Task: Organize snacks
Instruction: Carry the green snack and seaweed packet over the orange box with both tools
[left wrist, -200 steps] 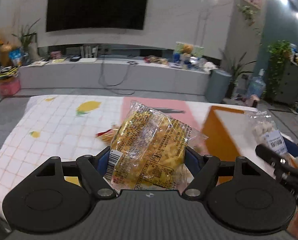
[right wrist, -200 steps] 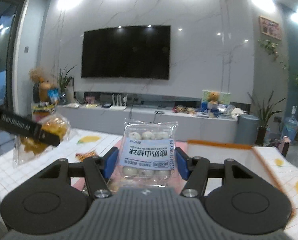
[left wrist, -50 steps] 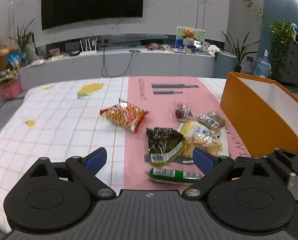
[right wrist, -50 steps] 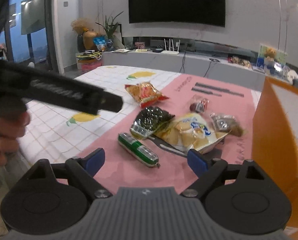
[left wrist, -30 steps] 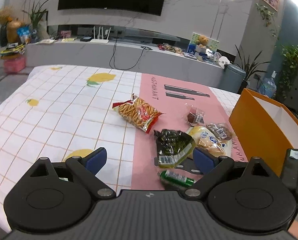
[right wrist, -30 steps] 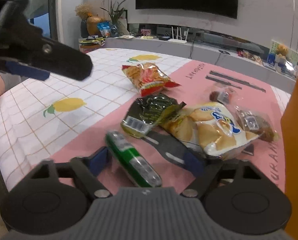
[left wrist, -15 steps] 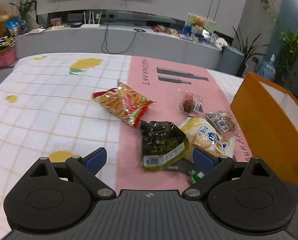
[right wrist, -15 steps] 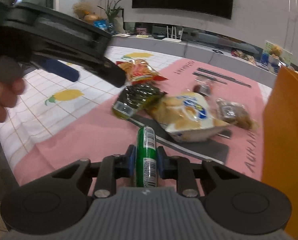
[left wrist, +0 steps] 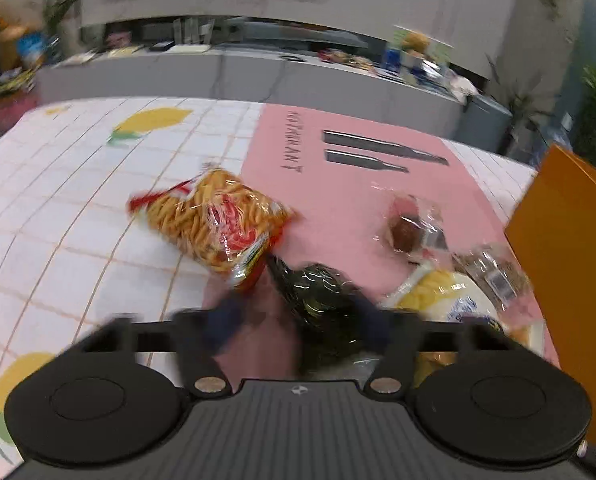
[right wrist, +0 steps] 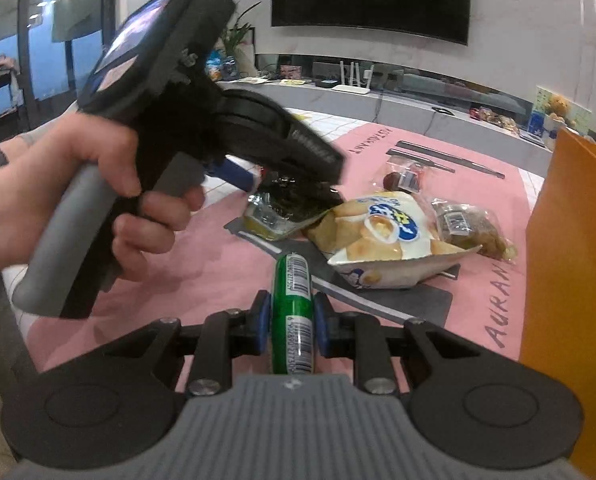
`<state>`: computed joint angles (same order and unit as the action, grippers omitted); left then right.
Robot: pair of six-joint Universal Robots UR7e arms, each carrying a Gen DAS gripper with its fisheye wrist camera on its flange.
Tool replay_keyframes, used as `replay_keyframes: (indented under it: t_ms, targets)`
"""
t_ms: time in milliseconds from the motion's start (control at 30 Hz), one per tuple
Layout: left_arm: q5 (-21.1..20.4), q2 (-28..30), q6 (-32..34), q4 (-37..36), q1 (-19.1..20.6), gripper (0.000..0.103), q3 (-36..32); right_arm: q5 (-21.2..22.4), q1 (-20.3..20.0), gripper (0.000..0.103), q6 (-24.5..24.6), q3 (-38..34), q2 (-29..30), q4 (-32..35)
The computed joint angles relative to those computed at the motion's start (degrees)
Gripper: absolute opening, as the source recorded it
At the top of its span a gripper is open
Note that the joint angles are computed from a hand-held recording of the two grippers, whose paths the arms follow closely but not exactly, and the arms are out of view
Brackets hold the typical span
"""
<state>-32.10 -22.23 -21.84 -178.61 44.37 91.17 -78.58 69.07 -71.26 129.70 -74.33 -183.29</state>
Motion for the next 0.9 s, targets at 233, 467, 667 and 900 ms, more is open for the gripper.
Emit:
replay_keyframes:
  t_ms: [233,467,667,900]
  targets:
    - [-0.5,-3.0,-6.3,6.3,-0.8,0.039,2.3,-4.3,2.7,0.021,11.2,-0.9,4.9,-10.9]
    - [1.0,-5.8,-10.7,5.9,-1.8,0.038,5.3,6.4,0.5,0.021,9.8,0.9,0.8,-5.7]
    - [-0.2,-7.1,-11.1,-0.4,-2.3,0.037,6.3,1.2,4.8,0.021,16.7,-2.4,5.5,-16.5]
    - [-1.0,-6.0,-8.3,-3.4,-2.5,0.037,5.0,-10.1,8.0,0.021,22.0,-9.1,11.3,-14.6]
